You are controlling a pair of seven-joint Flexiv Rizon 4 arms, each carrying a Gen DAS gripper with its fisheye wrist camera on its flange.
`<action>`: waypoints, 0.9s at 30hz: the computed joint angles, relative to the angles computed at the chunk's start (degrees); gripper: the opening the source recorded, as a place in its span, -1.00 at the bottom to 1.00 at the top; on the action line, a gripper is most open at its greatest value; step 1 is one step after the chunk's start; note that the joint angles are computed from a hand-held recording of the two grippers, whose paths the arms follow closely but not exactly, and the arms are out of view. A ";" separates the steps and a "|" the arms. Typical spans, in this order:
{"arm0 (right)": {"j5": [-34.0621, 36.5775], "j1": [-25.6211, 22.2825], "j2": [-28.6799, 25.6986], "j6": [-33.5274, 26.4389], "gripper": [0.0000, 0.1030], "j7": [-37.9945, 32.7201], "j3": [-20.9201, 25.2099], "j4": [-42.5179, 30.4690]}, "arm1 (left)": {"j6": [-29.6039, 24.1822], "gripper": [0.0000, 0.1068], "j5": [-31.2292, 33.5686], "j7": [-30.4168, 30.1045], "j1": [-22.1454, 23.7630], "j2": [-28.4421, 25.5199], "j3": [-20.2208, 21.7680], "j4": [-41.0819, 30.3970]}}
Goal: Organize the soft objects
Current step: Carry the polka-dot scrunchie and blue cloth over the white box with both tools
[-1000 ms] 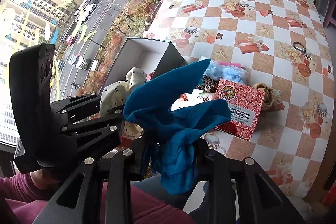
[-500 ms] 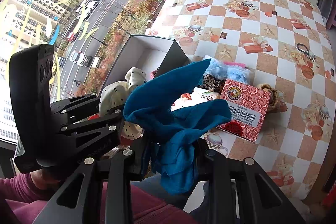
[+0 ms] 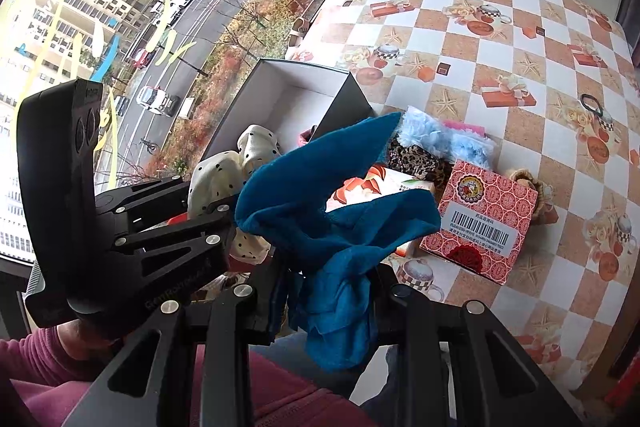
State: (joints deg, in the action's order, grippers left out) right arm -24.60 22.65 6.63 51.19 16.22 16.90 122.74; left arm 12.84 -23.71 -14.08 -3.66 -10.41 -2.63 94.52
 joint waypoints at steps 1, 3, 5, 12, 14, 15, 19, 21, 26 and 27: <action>0.07 0.00 -0.16 0.05 -0.38 -0.32 -0.08 -0.16 | 0.02 -0.64 -0.04 -0.10 0.03 -0.14 -0.01 -0.16; 0.24 -0.03 -0.46 0.12 -0.38 -1.00 -0.28 -0.47 | 0.00 -0.64 -0.10 -0.32 0.12 -0.49 -0.02 -0.58; 0.42 -0.05 -0.77 0.12 -0.38 -1.68 -0.46 -0.80 | -0.05 -0.64 -0.18 -0.61 0.22 -0.86 -0.07 -1.03; 1.32 -0.19 -1.88 0.51 -0.38 -4.28 -1.13 -1.89 | 0.19 -0.64 -0.53 -2.09 0.62 -2.35 -0.24 -2.72; 1.56 -0.24 -2.29 0.66 -0.38 -5.16 -1.34 -2.27 | 0.36 -0.64 -0.55 -2.77 0.74 -2.89 -0.28 -3.29; 1.72 -0.26 -2.51 0.75 -0.38 -5.68 -1.45 -2.46 | 0.35 -0.64 -0.56 -3.27 0.80 -3.26 -0.34 -3.75; 2.52 -0.30 -3.22 0.80 -0.38 -7.68 -1.83 -3.23 | 0.48 -0.64 -1.06 -5.54 1.21 -4.80 -0.49 -5.44; 2.78 -0.38 -3.52 0.83 -0.38 -8.57 -2.03 -3.58 | 0.72 -0.64 -1.52 -6.86 1.54 -5.73 -0.57 -6.47; 5.22 -0.40 -4.85 0.98 -0.38 -12.31 -2.61 -4.99 | 1.80 -0.64 -1.65 -11.24 2.27 -8.65 -0.67 -9.37; 5.80 -0.38 -5.21 0.83 -0.38 -13.32 -2.74 -5.46 | 2.04 -0.64 -1.59 -12.03 2.44 -9.26 -0.71 -9.98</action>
